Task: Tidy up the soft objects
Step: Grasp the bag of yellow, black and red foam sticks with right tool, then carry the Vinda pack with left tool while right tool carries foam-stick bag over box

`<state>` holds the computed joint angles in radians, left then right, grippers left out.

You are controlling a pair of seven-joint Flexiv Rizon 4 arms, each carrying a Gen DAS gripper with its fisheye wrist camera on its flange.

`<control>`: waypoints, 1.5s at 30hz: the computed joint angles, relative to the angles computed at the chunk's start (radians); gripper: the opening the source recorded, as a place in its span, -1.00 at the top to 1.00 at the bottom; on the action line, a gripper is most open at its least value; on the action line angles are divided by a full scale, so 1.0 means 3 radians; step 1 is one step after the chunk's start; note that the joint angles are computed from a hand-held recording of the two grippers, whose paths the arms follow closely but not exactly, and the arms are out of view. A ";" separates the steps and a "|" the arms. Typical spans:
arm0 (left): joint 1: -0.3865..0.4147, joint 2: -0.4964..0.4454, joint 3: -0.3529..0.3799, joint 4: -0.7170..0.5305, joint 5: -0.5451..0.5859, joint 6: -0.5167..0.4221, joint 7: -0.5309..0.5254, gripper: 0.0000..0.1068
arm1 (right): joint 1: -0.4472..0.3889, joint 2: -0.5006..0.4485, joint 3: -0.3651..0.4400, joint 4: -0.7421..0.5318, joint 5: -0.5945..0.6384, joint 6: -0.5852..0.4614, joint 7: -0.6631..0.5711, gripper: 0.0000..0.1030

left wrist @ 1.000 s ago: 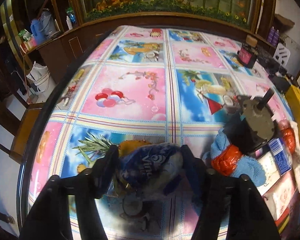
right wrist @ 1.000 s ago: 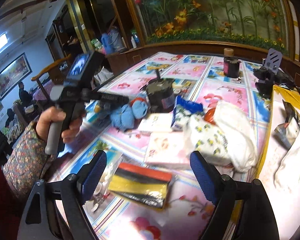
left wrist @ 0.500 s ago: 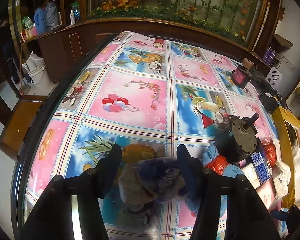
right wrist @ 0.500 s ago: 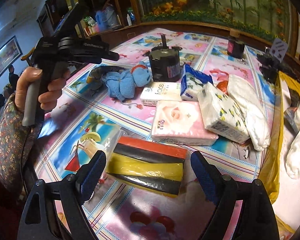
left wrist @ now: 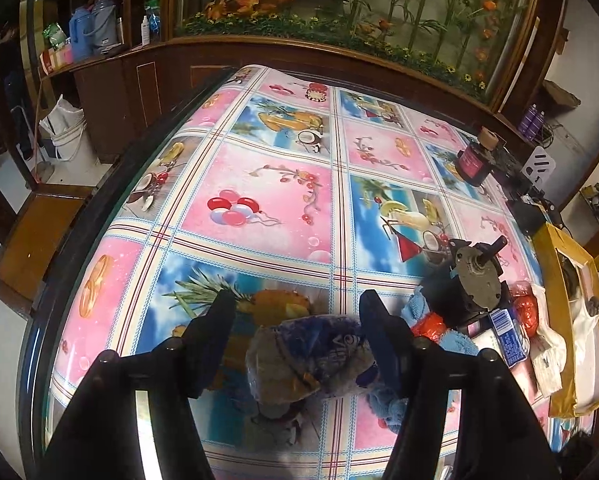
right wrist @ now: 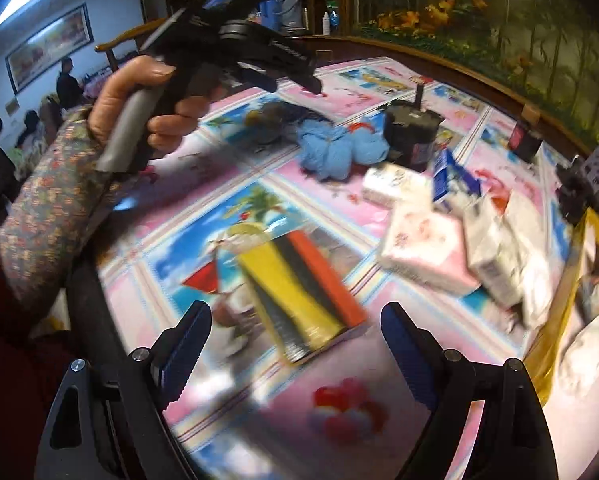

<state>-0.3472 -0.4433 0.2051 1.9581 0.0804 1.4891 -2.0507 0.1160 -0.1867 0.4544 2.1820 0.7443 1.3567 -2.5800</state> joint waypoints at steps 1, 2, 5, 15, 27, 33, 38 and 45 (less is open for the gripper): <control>0.0008 0.0000 -0.0010 0.0001 -0.0003 0.0000 0.0004 -0.18 | 0.0071 -0.0047 -0.0077 -0.0031 -0.0060 0.0017 0.0027 -0.75; 0.0008 -0.0002 -0.0007 -0.0002 -0.0005 -0.0006 0.0001 -0.18 | 0.0123 -0.0101 -0.0135 -0.0067 -0.0129 -0.0007 0.0062 -0.75; 0.0033 0.0002 -0.0038 0.0007 -0.0021 -0.0010 0.0006 -0.18 | 0.0212 -0.0242 -0.0214 -0.0132 -0.0341 -0.0089 0.0141 -0.75; 0.0202 0.0070 -0.0185 0.0112 -0.0068 0.0125 0.0317 -0.49 | -0.0162 -0.0170 0.0053 -0.0425 0.0362 -0.0186 -0.0259 -0.02; 0.0017 -0.0205 -0.0047 -0.0263 0.0192 -0.0399 0.0491 -0.55 | -0.0434 -0.0378 -0.0390 -0.1178 0.1738 -0.0985 -0.0641 -0.02; -0.0210 -0.0233 0.0120 -0.0378 0.0553 -0.0423 0.0270 -0.04 | -0.0361 -0.0333 -0.0557 -0.1160 0.1886 -0.1043 -0.0747 -0.03; -0.0261 -0.0220 0.0192 -0.0406 0.0715 -0.0427 0.0040 0.02 | -0.0311 -0.0295 -0.0621 -0.1128 0.1985 -0.0991 -0.0844 -0.03; -0.0345 -0.0151 0.0355 -0.0347 0.0883 -0.0170 -0.0332 0.31 | -0.0268 -0.0325 -0.0658 -0.1150 0.2011 -0.0856 -0.0814 -0.02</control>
<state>-0.4506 -0.4886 0.3116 1.8540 0.3453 1.4381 -2.1502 0.0354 -0.2842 0.2571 1.8371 1.3477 1.1000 -2.8242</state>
